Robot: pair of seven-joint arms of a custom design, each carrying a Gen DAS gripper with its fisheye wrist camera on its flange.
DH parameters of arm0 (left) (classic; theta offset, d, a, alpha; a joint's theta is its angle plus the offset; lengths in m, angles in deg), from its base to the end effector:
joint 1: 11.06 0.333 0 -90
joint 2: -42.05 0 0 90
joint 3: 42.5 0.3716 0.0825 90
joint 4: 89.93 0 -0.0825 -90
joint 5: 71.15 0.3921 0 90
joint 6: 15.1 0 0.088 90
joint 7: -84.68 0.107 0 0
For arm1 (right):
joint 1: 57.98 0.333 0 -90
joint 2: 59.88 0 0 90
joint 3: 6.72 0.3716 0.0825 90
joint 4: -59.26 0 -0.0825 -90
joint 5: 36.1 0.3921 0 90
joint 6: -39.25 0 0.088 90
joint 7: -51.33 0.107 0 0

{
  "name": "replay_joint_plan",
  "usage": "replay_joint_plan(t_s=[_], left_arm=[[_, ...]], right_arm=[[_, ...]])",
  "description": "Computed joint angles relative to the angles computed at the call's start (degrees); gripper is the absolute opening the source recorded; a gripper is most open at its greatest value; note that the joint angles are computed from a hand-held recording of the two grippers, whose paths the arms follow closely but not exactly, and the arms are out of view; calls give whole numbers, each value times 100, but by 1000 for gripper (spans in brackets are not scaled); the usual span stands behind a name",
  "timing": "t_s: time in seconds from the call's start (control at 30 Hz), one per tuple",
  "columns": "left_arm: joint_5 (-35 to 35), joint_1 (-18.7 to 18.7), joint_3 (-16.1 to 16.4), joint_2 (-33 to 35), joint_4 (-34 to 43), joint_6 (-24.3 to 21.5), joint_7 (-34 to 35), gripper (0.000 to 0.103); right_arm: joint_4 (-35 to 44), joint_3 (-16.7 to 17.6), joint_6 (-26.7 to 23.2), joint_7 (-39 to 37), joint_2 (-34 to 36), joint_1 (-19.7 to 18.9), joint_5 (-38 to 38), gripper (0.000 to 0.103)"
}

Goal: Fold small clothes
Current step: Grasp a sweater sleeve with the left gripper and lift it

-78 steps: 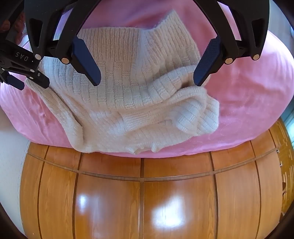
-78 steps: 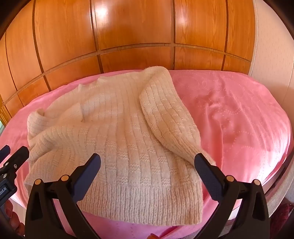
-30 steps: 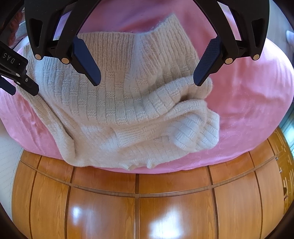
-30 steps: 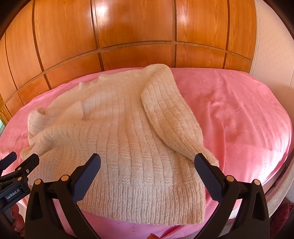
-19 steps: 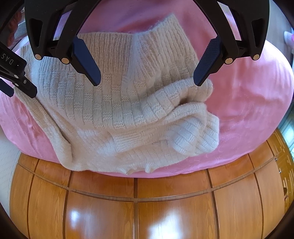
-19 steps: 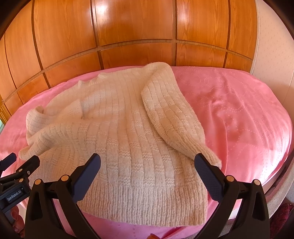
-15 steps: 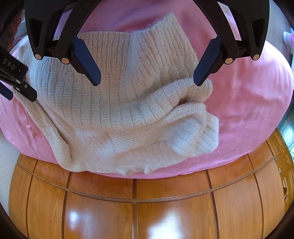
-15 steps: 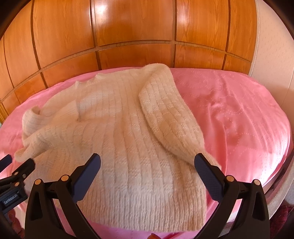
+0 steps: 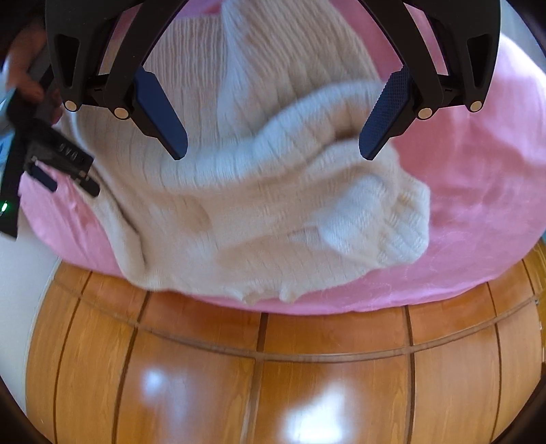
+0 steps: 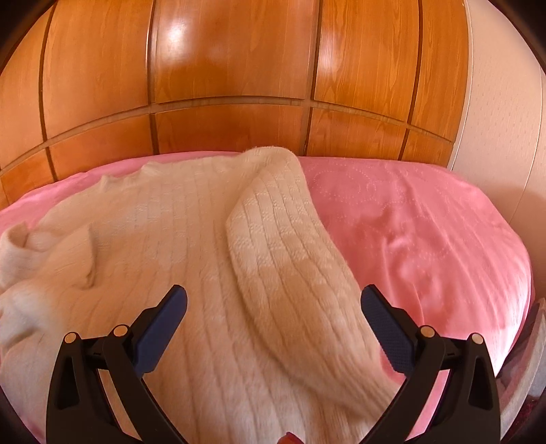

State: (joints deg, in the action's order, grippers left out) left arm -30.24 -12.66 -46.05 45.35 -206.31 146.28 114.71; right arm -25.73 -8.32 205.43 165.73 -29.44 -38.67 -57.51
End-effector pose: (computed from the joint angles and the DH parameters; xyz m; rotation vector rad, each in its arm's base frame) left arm 0.6109 -0.0866 0.5451 -2.0133 1.3925 -0.7443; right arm 0.7400 0.2651 0.5142 -1.8279 1.4712 -0.7384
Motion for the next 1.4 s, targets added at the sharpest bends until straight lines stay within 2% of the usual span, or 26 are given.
replay_joint_plan(t_s=[0.1,0.27,0.4,0.47,0.5,0.53,0.63,0.7,0.77,0.8,0.83,0.9,1.0,1.1,1.2,1.3,1.4], left_arm=[[-220,-8,11,275,413,-377,301,100],[-713,-135,77,729,1017,-626,1106,98],[-1536,-196,46,1195,1739,-894,1985,84],[-1672,-309,136,1398,2029,-1004,2170,80],[-1831,-328,116,1598,2306,-1181,2429,79],[-1964,-362,114,1769,2542,-1388,2652,70],[-2383,-423,100,2210,3087,-1912,3197,60],[-2324,-590,287,2397,3270,-2120,3131,57],[-2341,-632,394,2402,3140,-1924,2989,49],[-2285,-678,488,2334,2993,-1751,2805,30],[-2198,-732,593,2262,2872,-1649,2597,17],[-2550,-500,444,2084,2613,-1396,2694,13],[-2766,-367,428,1734,2161,-1043,2702,12],[-2817,-246,495,1239,1546,-542,2622,12],[-2779,-93,585,830,1074,-233,2439,12],[-2095,15,838,364,551,-32,1672,12],[-589,151,1082,-74,170,-193,370,12]], right_arm=[[391,24,-243,-39,285,2,59,101],[695,21,-579,-22,548,22,159,101],[681,-92,-576,45,585,121,55,101],[673,-172,-582,113,586,192,-47,101],[658,-209,-567,156,581,222,-100,101],[658,-222,-570,182,583,233,-133,101],[642,-133,-572,158,581,170,-106,101],[636,-69,-581,118,582,124,-52,101],[642,-28,-599,74,587,92,-3,101],[650,-29,-609,69,591,93,6,101],[646,-40,-601,74,590,102,4,101],[654,-39,-590,62,596,97,14,101],[636,-14,-558,41,590,73,53,101],[589,-10,-512,35,569,64,76,101],[578,-30,-491,49,568,78,73,101],[558,-29,-463,55,562,74,78,101],[548,-21,-448,54,558,71,89,101]])
